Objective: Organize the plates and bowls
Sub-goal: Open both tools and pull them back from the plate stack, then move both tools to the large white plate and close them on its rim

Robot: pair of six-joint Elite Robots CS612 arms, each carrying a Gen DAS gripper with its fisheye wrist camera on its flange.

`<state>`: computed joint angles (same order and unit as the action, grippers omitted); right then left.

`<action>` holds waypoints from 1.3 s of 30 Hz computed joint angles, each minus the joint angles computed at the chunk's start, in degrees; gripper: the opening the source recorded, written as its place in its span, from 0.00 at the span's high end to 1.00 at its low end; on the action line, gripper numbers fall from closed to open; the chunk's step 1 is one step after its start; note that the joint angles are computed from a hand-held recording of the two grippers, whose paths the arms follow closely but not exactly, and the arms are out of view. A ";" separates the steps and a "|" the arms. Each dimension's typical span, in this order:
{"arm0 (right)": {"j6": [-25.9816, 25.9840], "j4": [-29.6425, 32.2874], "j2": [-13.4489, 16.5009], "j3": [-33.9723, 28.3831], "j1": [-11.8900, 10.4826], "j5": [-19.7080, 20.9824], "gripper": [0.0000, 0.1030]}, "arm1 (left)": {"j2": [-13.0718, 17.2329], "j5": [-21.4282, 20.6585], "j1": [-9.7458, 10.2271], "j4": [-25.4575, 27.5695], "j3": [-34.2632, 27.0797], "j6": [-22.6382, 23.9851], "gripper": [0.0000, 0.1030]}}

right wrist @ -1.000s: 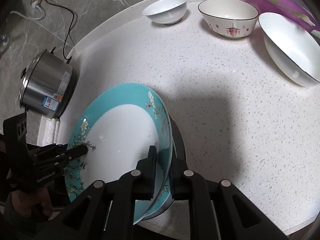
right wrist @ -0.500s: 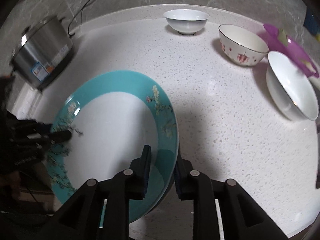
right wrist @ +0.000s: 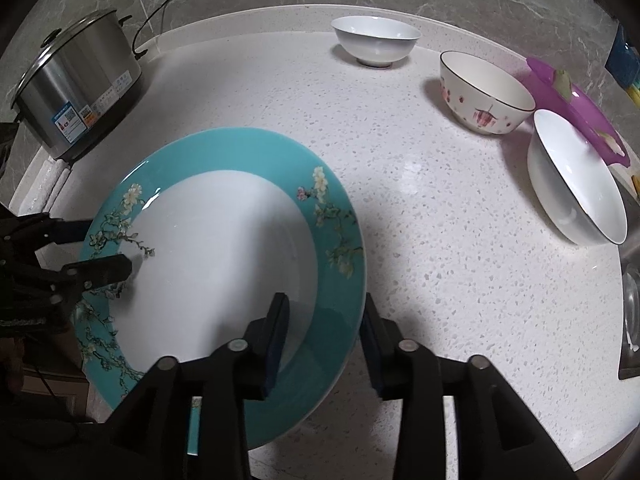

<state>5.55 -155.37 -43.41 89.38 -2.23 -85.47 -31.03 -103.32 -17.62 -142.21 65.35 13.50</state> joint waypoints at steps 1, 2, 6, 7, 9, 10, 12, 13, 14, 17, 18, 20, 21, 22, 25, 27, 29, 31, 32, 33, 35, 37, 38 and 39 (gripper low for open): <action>0.43 -0.43 -0.14 0.26 -0.14 0.31 0.46 | -0.01 -0.10 0.12 -0.32 -0.11 -0.37 0.32; 1.05 -0.97 -0.39 0.62 -0.36 0.81 0.42 | -0.02 -0.30 0.29 -0.85 -0.22 -1.18 0.31; 4.10 -3.69 -1.78 2.45 -1.84 3.88 0.33 | 0.22 -3.23 1.21 -0.16 -2.60 -5.66 0.29; 5.52 -4.86 -2.20 3.12 -2.41 4.74 0.30 | 0.31 -4.40 1.31 0.27 -3.54 -6.49 0.29; 9.72 -8.13 -3.23 4.87 -4.25 6.88 0.29 | 0.26 -6.43 1.19 0.70 -4.94 -6.93 0.27; 11.96 -9.45 -3.66 5.59 -5.25 7.70 0.29 | 0.19 -8.04 1.09 0.45 -5.47 -7.15 0.27; 16.73 -12.16 -4.42 7.04 -7.25 8.84 0.29 | -0.09 -11.11 0.61 -0.14 -6.31 -7.03 0.22; 19.25 -13.58 -4.77 7.78 -8.40 9.38 0.28 | -0.22 -13.08 0.19 -0.28 -6.66 -6.73 0.20; 21.78 -15.09 -5.17 8.63 -9.72 9.80 0.28 | -0.26 -14.25 -0.13 -0.13 -7.07 -6.53 0.17; 26.06 -18.11 -6.07 10.58 -12.69 10.02 0.27 | -0.20 -16.06 -2.11 -0.41 -7.99 -6.90 0.17; 26.92 -18.81 -6.29 11.06 -13.88 10.17 0.26 | 0.02 -16.35 -2.96 0.11 -8.54 -7.49 0.17; 27.00 -19.63 -6.29 11.39 -16.11 10.77 0.24 | 0.34 -16.24 -4.51 0.67 -9.17 -8.92 0.17; 26.26 -19.59 -6.13 11.18 -16.97 10.97 0.24 | 0.62 -15.43 -5.60 0.67 -9.52 -9.68 0.17; 24.95 -19.26 -5.80 10.77 -18.04 11.71 0.24 | 0.80 -14.36 -6.54 0.60 -9.66 -10.19 0.17; 21.70 -15.68 -4.30 8.68 -20.64 15.30 0.24 | 2.78 -11.33 -9.70 2.06 -12.36 -14.04 0.17; 19.53 -12.08 -2.98 6.89 -22.11 18.85 0.24 | 4.73 -10.87 -11.23 2.34 -14.92 -17.50 0.17; 16.92 -8.78 -1.24 4.44 -23.09 21.19 0.24 | 6.27 -8.28 -12.59 2.06 -16.84 -19.13 0.17; 14.31 -5.56 -0.09 2.67 -23.65 23.35 0.23 | 8.48 -6.80 -13.62 2.81 -20.15 -20.94 0.17; 12.27 -3.37 0.71 1.38 -23.93 25.21 0.19 | 9.76 -6.50 -14.03 3.10 -22.11 -22.17 0.17; 10.79 -2.14 1.14 0.63 -24.02 26.16 0.18 | 11.02 -5.94 -14.40 3.97 -24.14 -22.75 0.17; 7.30 0.32 2.13 -0.98 -24.04 27.03 0.18 | 13.17 -4.06 -14.81 6.91 -27.88 -23.27 0.16; 5.03 3.64 3.40 -2.93 -24.19 28.67 0.18 | 15.60 -4.20 -14.94 9.94 -32.12 -24.12 0.16; 4.66 4.60 3.99 -3.62 -24.31 29.59 0.18 | 16.69 -4.14 -14.97 11.30 -34.00 -24.42 0.16; 4.55 4.95 4.38 -3.98 -24.39 30.13 0.18 | 17.87 -3.97 -14.97 13.19 -36.24 -24.61 0.16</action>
<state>10.10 -150.42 -39.03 85.39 -26.62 -55.33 -13.16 -107.29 -32.59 -129.02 29.11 -11.11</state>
